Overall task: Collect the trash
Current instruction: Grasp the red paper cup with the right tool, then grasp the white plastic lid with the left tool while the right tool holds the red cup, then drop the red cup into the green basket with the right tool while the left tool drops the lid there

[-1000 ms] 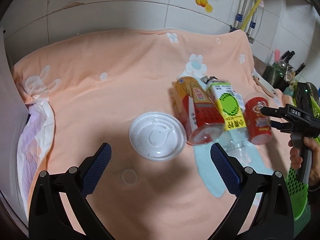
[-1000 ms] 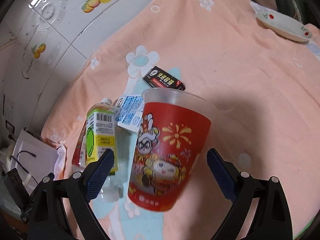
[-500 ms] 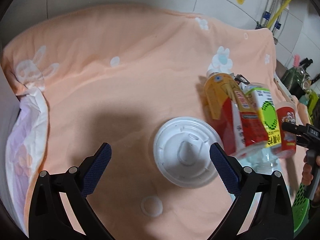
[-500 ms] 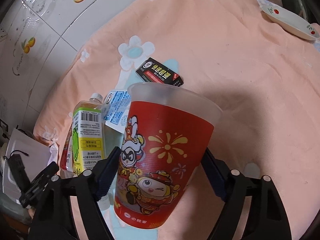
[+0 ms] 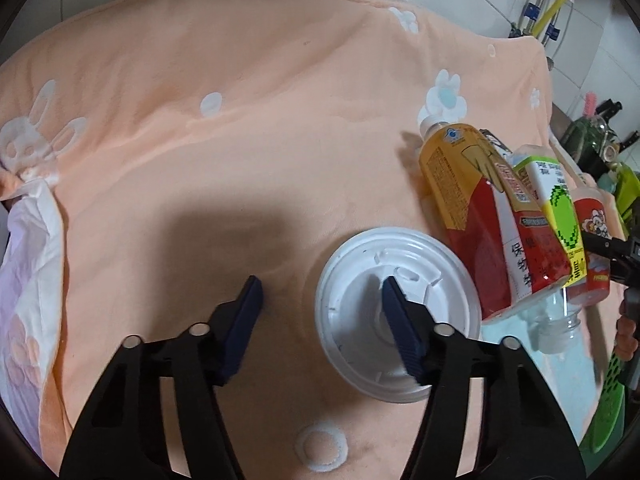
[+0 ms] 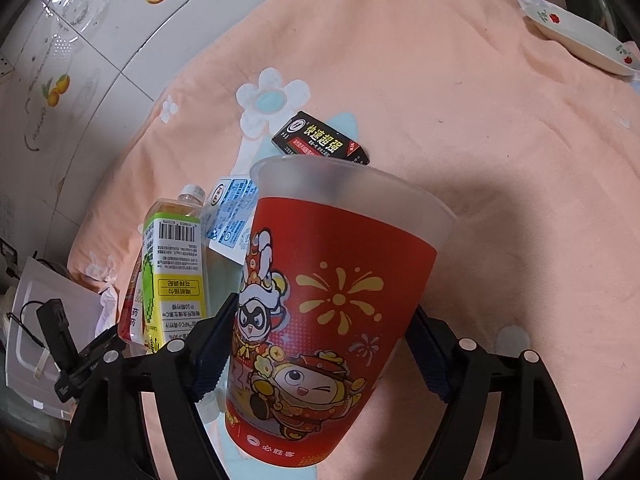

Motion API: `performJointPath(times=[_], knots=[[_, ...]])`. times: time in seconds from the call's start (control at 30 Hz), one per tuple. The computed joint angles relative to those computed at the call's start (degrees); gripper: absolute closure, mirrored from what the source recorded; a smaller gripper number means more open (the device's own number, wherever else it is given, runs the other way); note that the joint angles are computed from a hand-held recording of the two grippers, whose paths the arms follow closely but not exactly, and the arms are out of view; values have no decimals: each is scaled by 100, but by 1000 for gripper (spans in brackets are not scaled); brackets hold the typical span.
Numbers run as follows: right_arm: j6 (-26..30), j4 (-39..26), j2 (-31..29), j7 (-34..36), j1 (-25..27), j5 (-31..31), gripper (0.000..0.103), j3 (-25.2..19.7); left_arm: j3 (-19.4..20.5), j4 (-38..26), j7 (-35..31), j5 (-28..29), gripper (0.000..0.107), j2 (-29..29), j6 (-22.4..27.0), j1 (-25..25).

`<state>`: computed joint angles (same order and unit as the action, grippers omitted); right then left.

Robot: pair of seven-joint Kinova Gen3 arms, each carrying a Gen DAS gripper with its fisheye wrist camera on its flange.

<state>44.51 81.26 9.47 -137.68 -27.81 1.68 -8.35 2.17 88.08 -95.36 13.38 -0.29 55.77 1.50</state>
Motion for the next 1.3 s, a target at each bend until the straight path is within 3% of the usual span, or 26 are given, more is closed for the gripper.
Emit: performJointPath(times=[0.2, 0.4, 0.53, 0.83, 0.97, 1.3], knots=[[-209, 285, -214, -79, -34, 106, 28, -28, 58, 118, -112, -88, 72, -107, -135, 80], [-203, 422, -435, -277, -155, 474, 28, -123, 16, 212, -11, -180, 73, -207, -217, 101], [-234, 492, -551, -309, -184, 572, 28, -201, -82, 159, -252, 163, 80, -155, -79, 24], [-477, 898, -955, -682, -278, 943, 28, -434, -143, 189, -468, 632, 83, -111, 30, -142], [-525, 1173, -1259, -1029, -258, 1236, 28, -636, -109, 306, -401, 518, 98, -257, -35, -120], [-486, 1846, -2106, -1859, 93, 1806, 28, -1426, -353, 829, -308, 747, 103, -1049, -32, -84]])
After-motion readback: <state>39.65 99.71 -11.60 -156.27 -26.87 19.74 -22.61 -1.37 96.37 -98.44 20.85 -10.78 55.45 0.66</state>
